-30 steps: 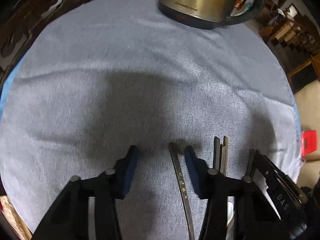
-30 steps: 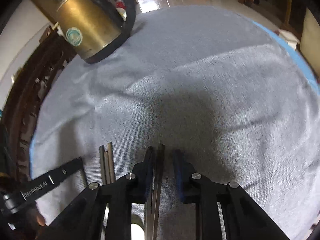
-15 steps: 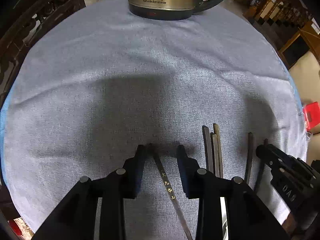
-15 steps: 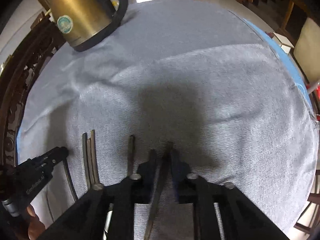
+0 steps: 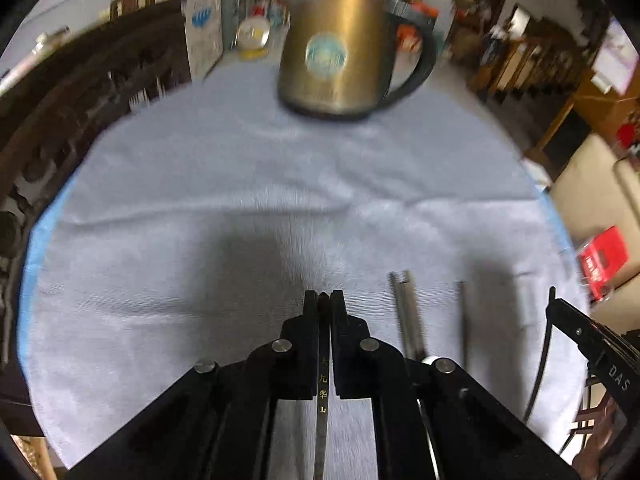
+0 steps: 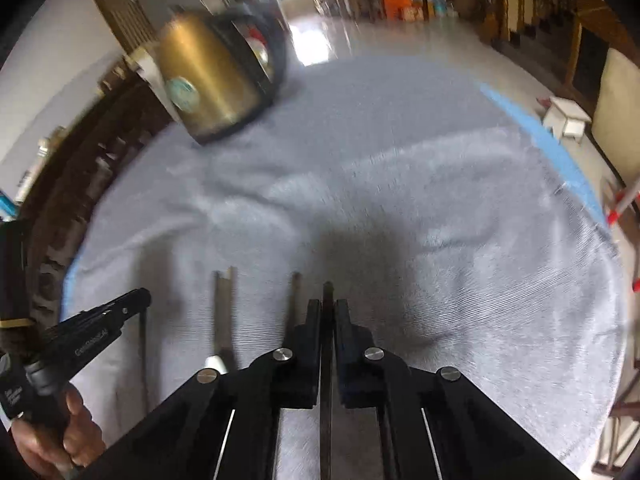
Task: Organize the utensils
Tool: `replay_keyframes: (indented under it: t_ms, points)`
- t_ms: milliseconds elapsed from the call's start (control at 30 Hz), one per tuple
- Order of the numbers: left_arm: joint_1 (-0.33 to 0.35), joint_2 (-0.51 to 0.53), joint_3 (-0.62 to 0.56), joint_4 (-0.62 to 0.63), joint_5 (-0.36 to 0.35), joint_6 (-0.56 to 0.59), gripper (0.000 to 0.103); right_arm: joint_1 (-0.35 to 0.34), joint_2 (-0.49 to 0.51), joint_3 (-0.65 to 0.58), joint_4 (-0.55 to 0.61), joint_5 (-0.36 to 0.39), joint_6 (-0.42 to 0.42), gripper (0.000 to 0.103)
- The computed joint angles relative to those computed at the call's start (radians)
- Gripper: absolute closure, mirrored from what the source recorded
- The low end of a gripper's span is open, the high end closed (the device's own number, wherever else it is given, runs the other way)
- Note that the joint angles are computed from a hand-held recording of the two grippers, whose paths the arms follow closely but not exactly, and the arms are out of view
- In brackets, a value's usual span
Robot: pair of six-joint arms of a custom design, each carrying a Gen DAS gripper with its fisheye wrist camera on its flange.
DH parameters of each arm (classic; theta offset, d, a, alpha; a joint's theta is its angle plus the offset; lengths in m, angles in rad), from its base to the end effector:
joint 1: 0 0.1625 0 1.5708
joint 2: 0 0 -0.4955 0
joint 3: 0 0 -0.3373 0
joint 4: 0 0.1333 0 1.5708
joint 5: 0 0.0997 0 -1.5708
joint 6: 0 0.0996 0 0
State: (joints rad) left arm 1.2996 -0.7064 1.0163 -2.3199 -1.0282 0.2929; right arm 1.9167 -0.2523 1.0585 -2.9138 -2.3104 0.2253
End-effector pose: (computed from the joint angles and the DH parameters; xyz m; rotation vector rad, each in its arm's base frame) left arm -0.0429 -0.8440 0.3465 0.5559 2.4855 -0.5597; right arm 0.3459 -0.7646 0.0305 -0.1121 -2.4405 0.9064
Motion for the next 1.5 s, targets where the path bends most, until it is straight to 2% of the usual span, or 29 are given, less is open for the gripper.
replay_keyframes:
  t_ms: [167,367,467,567,633,767,933,1233,1333,1400,1500]
  points:
    - [-0.038,-0.158,0.192,-0.216,-0.115,0.075,0.098,0.068,-0.030,0.130,-0.349,0.034,-0.146,0.096]
    - [-0.060,-0.293,0.359,-0.426,-0.265,0.101,0.098,0.166,0.014,0.139,-0.730,-0.021,-0.372,0.096]
    - [-0.074,-0.340,0.424,-0.517,-0.325,0.100,0.098,0.218,0.046,0.103,-0.879,-0.063,-0.506,0.096]
    - [-0.095,-0.381,0.478,-0.615,-0.375,0.110,0.097,0.259,0.066,0.069,-0.971,-0.078,-0.595,0.096]
    - [-0.096,-0.398,0.501,-0.659,-0.421,0.105,0.097,0.287,0.057,0.079,-1.008,-0.083,-0.625,0.096]
    - [-0.093,-0.397,0.539,-0.760,-0.475,0.101,0.097,0.322,0.036,0.108,-1.021,-0.072,-0.629,0.096]
    - [-0.083,-0.388,0.589,-0.817,-0.490,0.067,0.097,0.347,0.006,0.173,-0.979,-0.076,-0.554,0.096]
    - [-0.053,-0.372,0.674,-0.910,-0.438,0.053,0.097,0.363,-0.010,0.287,-0.903,-0.117,-0.467,0.096]
    - [-0.044,-0.364,0.678,-0.906,-0.418,0.041,0.097,0.352,-0.013,0.329,-0.874,-0.120,-0.406,0.096]
    - [-0.038,-0.361,0.684,-0.912,-0.414,0.039,0.098,0.352,-0.012,0.342,-0.898,-0.128,-0.402,0.096]
    - [-0.035,-0.359,0.696,-0.931,-0.409,0.041,0.097,0.364,-0.013,0.351,-0.979,-0.144,-0.438,0.096]
